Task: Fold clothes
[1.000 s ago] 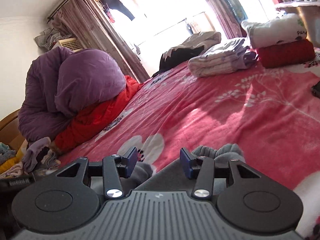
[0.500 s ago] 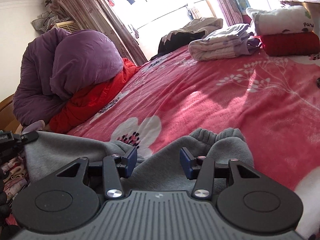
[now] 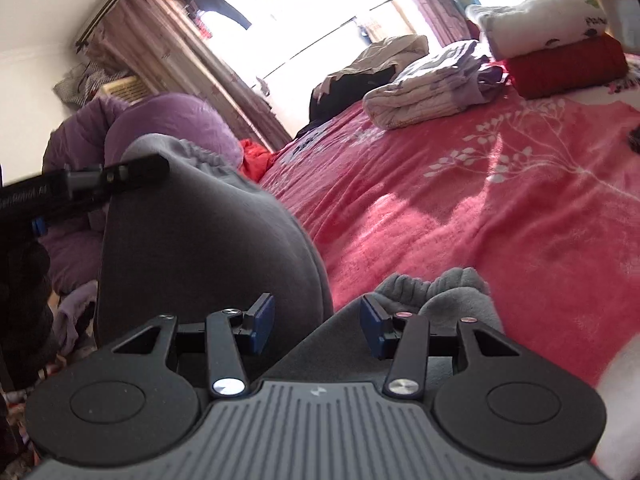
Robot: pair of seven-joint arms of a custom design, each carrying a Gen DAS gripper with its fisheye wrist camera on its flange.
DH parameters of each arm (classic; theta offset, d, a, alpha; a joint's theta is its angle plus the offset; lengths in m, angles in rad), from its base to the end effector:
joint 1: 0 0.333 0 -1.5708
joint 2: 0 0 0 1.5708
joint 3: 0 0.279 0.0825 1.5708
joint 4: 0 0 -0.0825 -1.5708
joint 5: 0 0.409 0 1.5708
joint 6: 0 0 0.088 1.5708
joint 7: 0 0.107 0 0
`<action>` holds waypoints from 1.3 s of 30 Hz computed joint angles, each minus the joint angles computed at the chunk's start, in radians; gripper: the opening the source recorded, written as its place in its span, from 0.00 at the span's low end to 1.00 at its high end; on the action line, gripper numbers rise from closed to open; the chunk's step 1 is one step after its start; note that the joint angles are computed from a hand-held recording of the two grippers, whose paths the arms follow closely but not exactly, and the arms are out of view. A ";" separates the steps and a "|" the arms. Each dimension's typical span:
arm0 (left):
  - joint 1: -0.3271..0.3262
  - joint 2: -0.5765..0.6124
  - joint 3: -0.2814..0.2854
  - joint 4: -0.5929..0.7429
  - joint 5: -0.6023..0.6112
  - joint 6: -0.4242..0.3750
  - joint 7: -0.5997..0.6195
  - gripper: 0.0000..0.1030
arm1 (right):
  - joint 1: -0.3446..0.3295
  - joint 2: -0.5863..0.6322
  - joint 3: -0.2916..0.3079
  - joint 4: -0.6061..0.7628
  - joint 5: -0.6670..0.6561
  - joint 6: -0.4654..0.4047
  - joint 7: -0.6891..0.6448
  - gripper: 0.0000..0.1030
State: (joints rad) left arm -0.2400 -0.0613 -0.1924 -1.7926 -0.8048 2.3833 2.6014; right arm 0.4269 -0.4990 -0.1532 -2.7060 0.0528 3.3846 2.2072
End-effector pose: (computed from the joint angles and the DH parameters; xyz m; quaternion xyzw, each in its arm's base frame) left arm 0.5568 -0.2679 0.6031 -0.2285 0.8628 -0.4394 0.1017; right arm 0.4358 0.1138 0.4779 -0.4419 0.7062 -0.1369 0.5360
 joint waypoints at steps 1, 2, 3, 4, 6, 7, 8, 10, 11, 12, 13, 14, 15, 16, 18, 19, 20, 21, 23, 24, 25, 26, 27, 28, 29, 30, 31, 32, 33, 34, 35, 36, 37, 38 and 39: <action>-0.004 0.008 -0.009 -0.004 0.041 0.011 -0.011 0.08 | -0.033 -0.003 0.027 -0.009 0.025 0.013 0.017 0.47; -0.009 0.014 -0.017 -0.011 0.083 0.028 -0.025 0.09 | -0.074 -0.006 0.062 -0.014 0.044 0.008 0.025 0.48; -0.014 0.021 -0.025 -0.017 0.126 0.044 -0.041 0.11 | -0.117 -0.010 0.100 -0.017 0.062 -0.001 0.031 0.48; -0.016 0.022 -0.028 -0.025 0.147 0.055 -0.058 0.13 | -0.156 -0.016 0.136 -0.021 0.075 -0.016 0.034 0.48; -0.017 0.016 -0.027 -0.045 0.140 0.075 -0.077 0.18 | -0.188 -0.022 0.164 -0.023 0.087 -0.034 0.038 0.48; -0.016 0.005 -0.023 -0.059 0.127 0.078 -0.084 0.28 | -0.200 -0.023 0.177 -0.023 0.091 -0.038 0.039 0.48; -0.015 -0.008 -0.018 -0.073 0.110 0.081 -0.087 0.35 | -0.212 -0.023 0.190 -0.023 0.093 -0.042 0.039 0.48; -0.016 -0.052 -0.006 -0.121 0.073 0.110 -0.074 0.48 | -0.215 -0.021 0.197 -0.019 0.090 -0.045 0.034 0.48; -0.018 -0.077 0.004 -0.145 0.054 0.120 -0.068 0.48 | -0.217 -0.019 0.203 -0.017 0.088 -0.045 0.032 0.48; -0.020 -0.102 0.015 -0.167 0.036 0.127 -0.062 0.48 | -0.230 -0.020 0.218 -0.014 0.088 -0.050 0.029 0.48; -0.022 -0.128 0.027 -0.190 0.018 0.138 -0.058 0.48 | -0.244 -0.022 0.235 -0.012 0.088 -0.056 0.027 0.48; -0.023 -0.159 0.042 -0.221 -0.003 0.157 -0.052 0.48 | -0.275 -0.029 0.268 -0.013 0.091 -0.065 0.027 0.48; -0.025 -0.186 0.057 -0.248 -0.021 0.175 -0.048 0.48 | -0.303 -0.038 0.298 -0.014 0.090 -0.073 0.026 0.48; -0.024 -0.213 0.069 -0.279 -0.025 0.197 -0.054 0.48 | -0.334 -0.052 0.332 -0.018 0.089 -0.082 0.028 0.48; -0.020 -0.267 0.093 -0.339 -0.020 0.242 -0.071 0.48 | -0.397 -0.086 0.398 -0.027 0.082 -0.102 0.035 0.48; -0.015 -0.296 0.103 -0.376 -0.005 0.274 -0.083 0.48 | -0.425 -0.104 0.426 -0.031 0.072 -0.112 0.037 0.48; -0.008 -0.323 0.113 -0.413 0.014 0.304 -0.100 0.48 | -0.450 -0.122 0.450 -0.035 0.061 -0.122 0.038 0.48; 0.002 -0.346 0.118 -0.447 0.040 0.332 -0.129 0.48 | -0.473 -0.140 0.472 -0.039 0.047 -0.131 0.041 0.49; 0.031 -0.382 0.120 -0.510 0.100 0.387 -0.200 0.48 | -0.579 -0.197 0.578 -0.038 -0.004 -0.163 0.045 0.53; 0.053 -0.399 0.115 -0.545 0.133 0.420 -0.248 0.48 | -0.635 -0.230 0.634 -0.034 -0.039 -0.180 0.047 0.57; 0.068 -0.411 0.113 -0.571 0.161 0.441 -0.288 0.48 | -0.667 -0.255 0.665 -0.033 -0.071 -0.187 0.046 0.59; 0.086 -0.420 0.106 -0.597 0.195 0.462 -0.327 0.48 | -0.692 -0.277 0.689 -0.033 -0.101 -0.190 0.043 0.63; 0.111 -0.426 0.092 -0.624 0.241 0.482 -0.364 0.48 | -0.715 -0.298 0.710 -0.032 -0.131 -0.194 0.040 0.68; 0.132 -0.432 0.080 -0.646 0.286 0.498 -0.389 0.48 | -0.726 -0.311 0.722 -0.029 -0.169 -0.202 0.023 0.70; 0.140 -0.436 0.077 -0.667 0.319 0.514 -0.400 0.48 | -0.732 -0.317 0.730 -0.027 -0.208 -0.208 0.000 0.71; 0.136 -0.438 0.084 -0.682 0.338 0.526 -0.404 0.48 | -0.717 -0.310 0.720 -0.023 -0.237 -0.219 -0.021 0.71; 0.122 -0.438 0.101 -0.694 0.350 0.537 -0.397 0.48 | -0.695 -0.300 0.704 -0.018 -0.263 -0.234 -0.044 0.71; 0.103 -0.441 0.122 -0.709 0.364 0.552 -0.374 0.48 | -0.673 -0.289 0.688 -0.012 -0.287 -0.250 -0.066 0.71; 0.084 -0.445 0.145 -0.725 0.379 0.569 -0.348 0.48 | -0.623 -0.270 0.645 -0.008 -0.301 -0.266 -0.094 0.71; 0.065 -0.445 0.166 -0.736 0.399 0.582 -0.320 0.48 | -0.579 -0.261 0.605 -0.007 -0.314 -0.277 -0.121 0.71; 0.054 -0.440 0.177 -0.743 0.432 0.597 -0.291 0.48 | -0.539 -0.256 0.569 -0.006 -0.326 -0.286 -0.150 0.71; 0.048 -0.434 0.184 -0.750 0.469 0.614 -0.264 0.49 | -0.485 -0.258 0.525 -0.002 -0.337 -0.301 -0.190 0.71; 0.043 -0.428 0.191 -0.756 0.506 0.630 -0.237 0.49 | -0.429 -0.261 0.481 0.003 -0.345 -0.319 -0.235 0.71; 0.041 -0.417 0.196 -0.757 0.547 0.645 -0.212 0.49 | -0.374 -0.266 0.433 0.007 -0.351 -0.345 -0.289 0.71; 0.031 -0.404 0.209 -0.756 0.577 0.664 -0.184 0.49 | -0.322 -0.273 0.386 0.011 -0.353 -0.374 -0.346 0.71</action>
